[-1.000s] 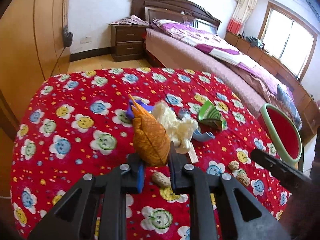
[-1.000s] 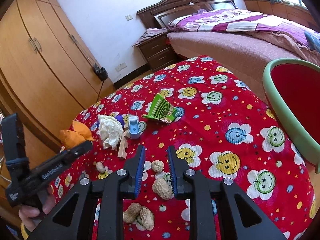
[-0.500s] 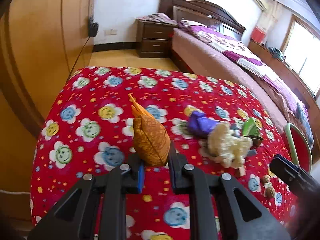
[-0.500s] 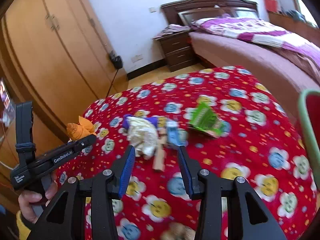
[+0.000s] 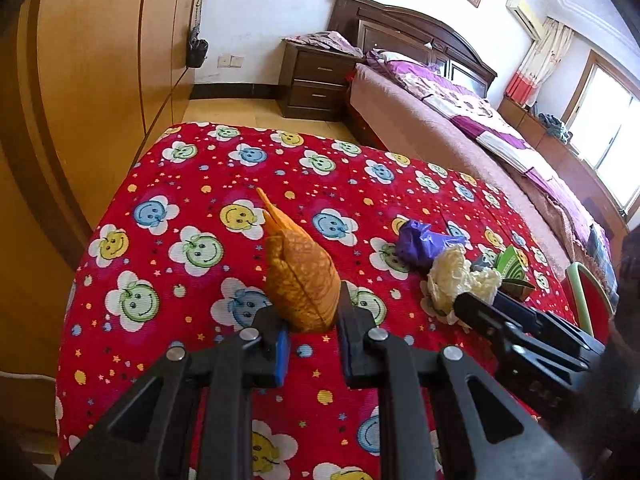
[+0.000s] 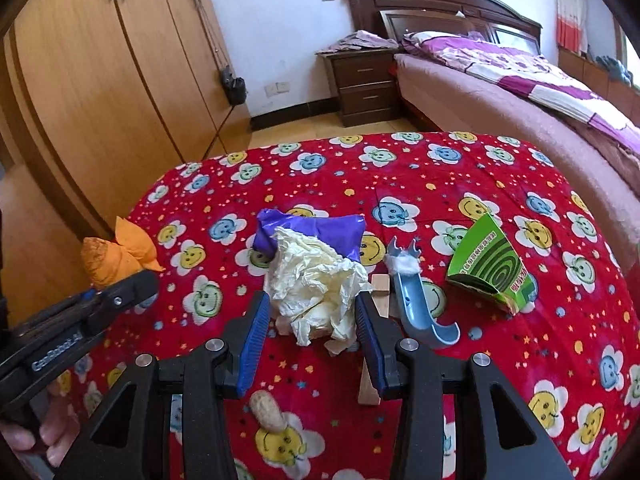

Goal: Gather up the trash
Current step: 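Grasp the crumpled white paper with the right gripper while the left gripper holds the net, then lift and carry the mesh net and white paper over the green-rimmed bucket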

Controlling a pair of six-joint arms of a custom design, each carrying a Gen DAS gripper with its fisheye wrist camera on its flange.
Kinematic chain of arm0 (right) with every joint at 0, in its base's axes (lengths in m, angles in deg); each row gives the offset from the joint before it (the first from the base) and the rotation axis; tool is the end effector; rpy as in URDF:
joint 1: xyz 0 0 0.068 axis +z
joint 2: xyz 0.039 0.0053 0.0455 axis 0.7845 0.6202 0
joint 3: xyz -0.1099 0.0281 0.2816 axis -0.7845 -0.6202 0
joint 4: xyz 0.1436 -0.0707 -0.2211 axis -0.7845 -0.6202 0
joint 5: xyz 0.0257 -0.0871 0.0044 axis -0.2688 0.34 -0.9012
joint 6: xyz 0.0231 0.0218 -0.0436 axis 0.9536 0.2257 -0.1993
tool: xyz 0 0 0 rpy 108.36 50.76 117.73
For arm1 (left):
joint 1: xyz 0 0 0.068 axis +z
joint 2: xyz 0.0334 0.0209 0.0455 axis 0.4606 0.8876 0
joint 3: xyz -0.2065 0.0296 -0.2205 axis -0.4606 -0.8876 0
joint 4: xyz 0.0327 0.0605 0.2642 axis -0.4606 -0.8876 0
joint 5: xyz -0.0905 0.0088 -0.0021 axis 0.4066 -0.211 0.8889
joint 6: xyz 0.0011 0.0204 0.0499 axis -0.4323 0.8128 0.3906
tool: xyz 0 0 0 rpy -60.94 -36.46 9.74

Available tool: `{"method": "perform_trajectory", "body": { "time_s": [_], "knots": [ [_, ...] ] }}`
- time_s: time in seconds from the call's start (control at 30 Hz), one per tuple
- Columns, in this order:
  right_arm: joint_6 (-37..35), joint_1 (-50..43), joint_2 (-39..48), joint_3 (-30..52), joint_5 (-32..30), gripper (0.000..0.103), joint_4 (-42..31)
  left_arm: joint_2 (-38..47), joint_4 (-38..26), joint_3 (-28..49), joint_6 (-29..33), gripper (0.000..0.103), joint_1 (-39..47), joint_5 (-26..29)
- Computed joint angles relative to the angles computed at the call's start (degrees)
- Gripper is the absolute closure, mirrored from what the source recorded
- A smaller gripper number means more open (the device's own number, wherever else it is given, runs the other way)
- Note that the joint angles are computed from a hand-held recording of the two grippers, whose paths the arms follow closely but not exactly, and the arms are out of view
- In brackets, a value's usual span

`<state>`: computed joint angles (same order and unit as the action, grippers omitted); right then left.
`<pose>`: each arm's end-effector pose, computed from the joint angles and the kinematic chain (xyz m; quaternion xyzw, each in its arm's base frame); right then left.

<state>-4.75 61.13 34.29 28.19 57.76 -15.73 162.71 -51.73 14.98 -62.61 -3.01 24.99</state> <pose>0.2938 0.0520 0.0810 -0.0118 0.9313 0.0999 0.3502 0.3104 -0.1777 0.0789 -0.0002 0.9282 -0.1334 0.3472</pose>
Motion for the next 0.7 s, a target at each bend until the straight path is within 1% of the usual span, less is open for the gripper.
{"method": "perform_trajectory", "body": {
  "time_s": [0.07, 0.1, 0.13, 0.17, 0.23, 0.33, 0.5, 0.7],
  "knots": [
    [-0.37, 0.09, 1.21, 0.73, 0.87, 0.059, -0.01, 0.27, -0.12, 0.38, 0.1, 0.084, -0.21, 0.14],
    [-0.4, 0.1, 1.68, 1.19, 1.09, 0.064, -0.33, 0.39, -0.18, 0.57, 0.13, 0.084, -0.36, 0.16],
    [-0.44, -0.02, 2.5, 1.72, 1.49, 0.072, -0.69, 0.44, -0.33, 0.75, 0.14, 0.084, -0.52, 0.13],
    [-0.33, -0.18, 2.95, 1.87, 1.52, 0.073, -0.54, 0.4, -0.34, 0.74, 0.18, 0.084, -0.68, 0.07],
    [-0.27, -0.88, 3.35, 1.68, 0.6, 0.079, 0.21, 0.2, -0.24, 0.73, 0.09, 0.084, -1.07, -0.17],
    [-0.45, -1.5, 2.52, 0.84, -0.18, 0.083, 0.77, -0.28, -0.65, 0.75, -0.03, 0.084, -1.53, -0.48],
    [0.74, -3.37, -1.63, -2.6, -4.16, 0.085, 1.98, -2.33, -1.06, -0.23, -0.39, 0.084, -3.07, -1.56],
    [1.34, -6.54, -10.77, -9.25, -8.21, 0.085, 2.78, -5.47, -1.11, -1.83, -1.29, 0.084, -6.06, -2.81]
  ]
}}
